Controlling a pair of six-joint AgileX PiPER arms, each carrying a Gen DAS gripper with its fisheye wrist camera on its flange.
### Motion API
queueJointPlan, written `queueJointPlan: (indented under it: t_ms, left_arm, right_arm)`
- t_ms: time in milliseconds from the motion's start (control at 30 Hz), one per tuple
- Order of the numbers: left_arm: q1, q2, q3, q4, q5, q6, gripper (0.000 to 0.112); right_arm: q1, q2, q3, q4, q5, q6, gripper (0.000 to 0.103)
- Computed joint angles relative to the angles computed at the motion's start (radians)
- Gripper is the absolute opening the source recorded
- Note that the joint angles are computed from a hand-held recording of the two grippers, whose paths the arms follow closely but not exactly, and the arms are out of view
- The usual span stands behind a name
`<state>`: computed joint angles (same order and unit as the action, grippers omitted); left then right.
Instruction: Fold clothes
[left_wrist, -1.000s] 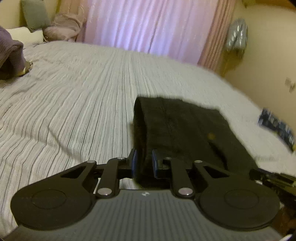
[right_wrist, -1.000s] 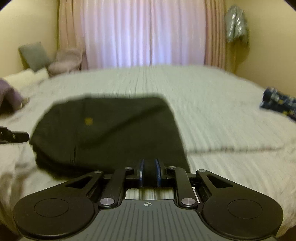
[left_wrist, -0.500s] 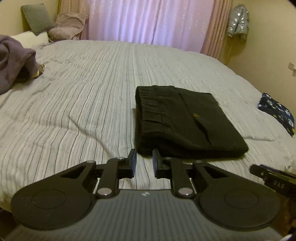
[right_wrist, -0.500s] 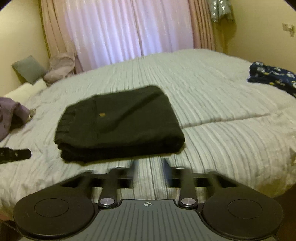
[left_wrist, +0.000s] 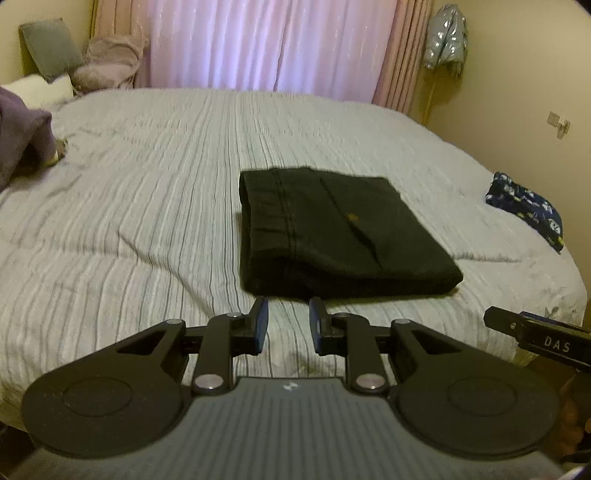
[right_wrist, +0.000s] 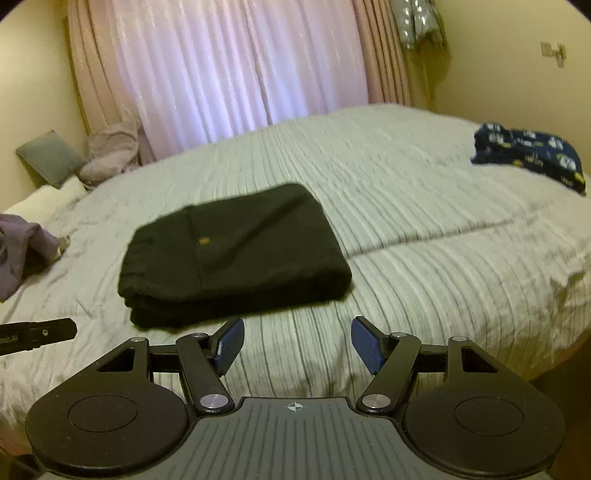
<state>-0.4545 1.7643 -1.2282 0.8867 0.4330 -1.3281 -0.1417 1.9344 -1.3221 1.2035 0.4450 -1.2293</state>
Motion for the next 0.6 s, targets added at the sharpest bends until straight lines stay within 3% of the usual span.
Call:
queueJointPlan:
  t_ms: [167, 333, 400, 467, 500, 600]
  left_arm:
    - [0.081, 0.074, -0.042, -0.124, -0.072, 0.111, 0.019]
    - [0.170, 0.157, -0.127, -0.315, -0.086, 0.300, 0.019]
    - [0.203, 0.191, -0.191, -0.382, -0.079, 0.392, 0.019]
    - [0.224, 0.252, -0.314, -0.446, -0.008, 0.498, 0.019]
    - [0.234, 0.294, -0.410, -0.506, 0.064, 0.580, 0.019]
    - [0.262, 0.427, -0.710, -0.653, 0.260, 0.770, 0.019]
  right_arm:
    - [0.038, 0.100, -0.121, -0.192, -0.001, 0.238, 0.068]
    - [0.063, 0.203, -0.257, -0.217, -0.007, 0.400, 0.068]
    - [0.073, 0.234, -0.317, -0.156, -0.021, 0.365, 0.068]
    - [0.092, 0.286, -0.423, -0.190, -0.024, 0.388, 0.068]
    - [0.105, 0.323, -0.499, -0.267, -0.019, 0.449, 0.068]
    - [0.130, 0.468, -0.799, -0.559, 0.104, 0.740, 0.068]
